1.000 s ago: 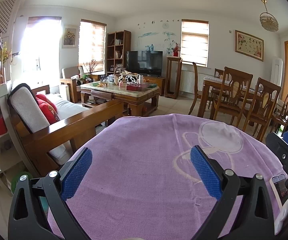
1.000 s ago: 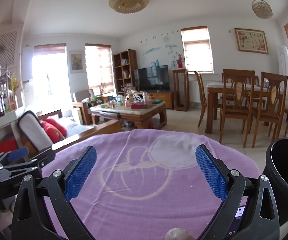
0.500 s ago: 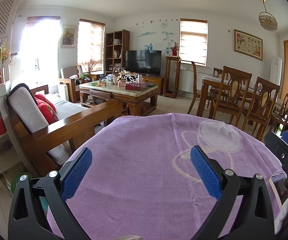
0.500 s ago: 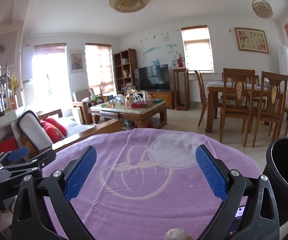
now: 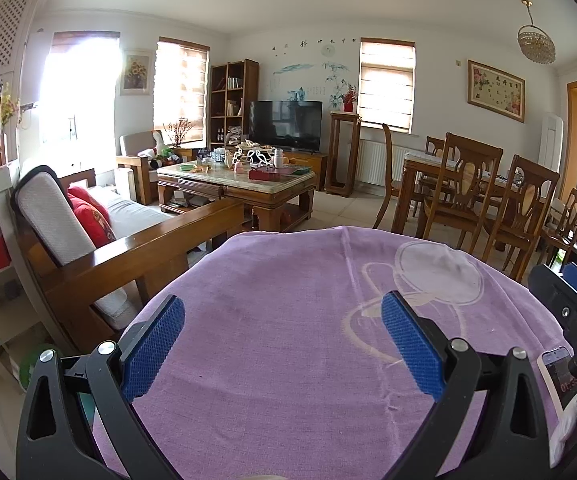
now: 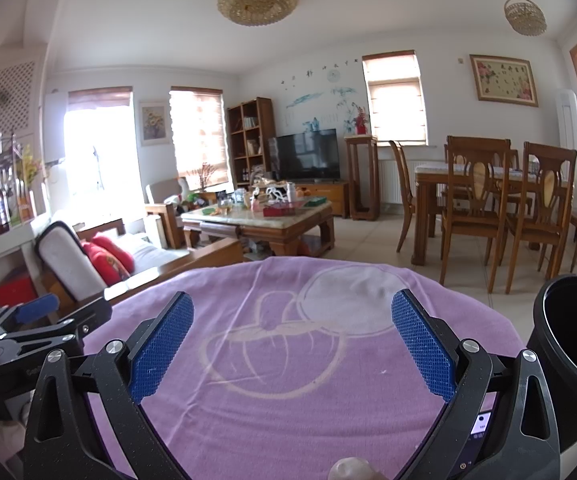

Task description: Collect trash

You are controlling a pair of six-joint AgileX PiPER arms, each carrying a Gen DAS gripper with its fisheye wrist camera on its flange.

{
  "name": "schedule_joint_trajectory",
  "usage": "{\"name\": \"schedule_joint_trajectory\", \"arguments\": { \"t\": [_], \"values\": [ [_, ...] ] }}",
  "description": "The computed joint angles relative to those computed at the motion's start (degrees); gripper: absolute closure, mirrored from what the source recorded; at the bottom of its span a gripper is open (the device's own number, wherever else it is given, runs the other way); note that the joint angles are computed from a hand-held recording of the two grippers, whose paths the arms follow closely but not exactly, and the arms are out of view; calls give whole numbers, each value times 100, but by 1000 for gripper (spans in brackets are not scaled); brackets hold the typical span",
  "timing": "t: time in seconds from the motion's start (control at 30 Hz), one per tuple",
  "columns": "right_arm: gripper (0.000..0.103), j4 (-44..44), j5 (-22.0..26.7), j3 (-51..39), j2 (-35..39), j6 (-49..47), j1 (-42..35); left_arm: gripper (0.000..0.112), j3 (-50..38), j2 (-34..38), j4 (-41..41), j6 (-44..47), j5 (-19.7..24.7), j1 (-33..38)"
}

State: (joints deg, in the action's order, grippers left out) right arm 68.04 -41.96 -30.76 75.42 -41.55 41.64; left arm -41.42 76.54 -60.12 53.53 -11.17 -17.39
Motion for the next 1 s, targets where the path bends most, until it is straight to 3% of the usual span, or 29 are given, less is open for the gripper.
{"name": "schedule_joint_trajectory", "arguments": {
  "t": [1.0],
  "values": [
    [5, 102, -2, -5, -36, -78, 25, 15, 46, -15, -111, 70, -97, -79]
  ]
}}
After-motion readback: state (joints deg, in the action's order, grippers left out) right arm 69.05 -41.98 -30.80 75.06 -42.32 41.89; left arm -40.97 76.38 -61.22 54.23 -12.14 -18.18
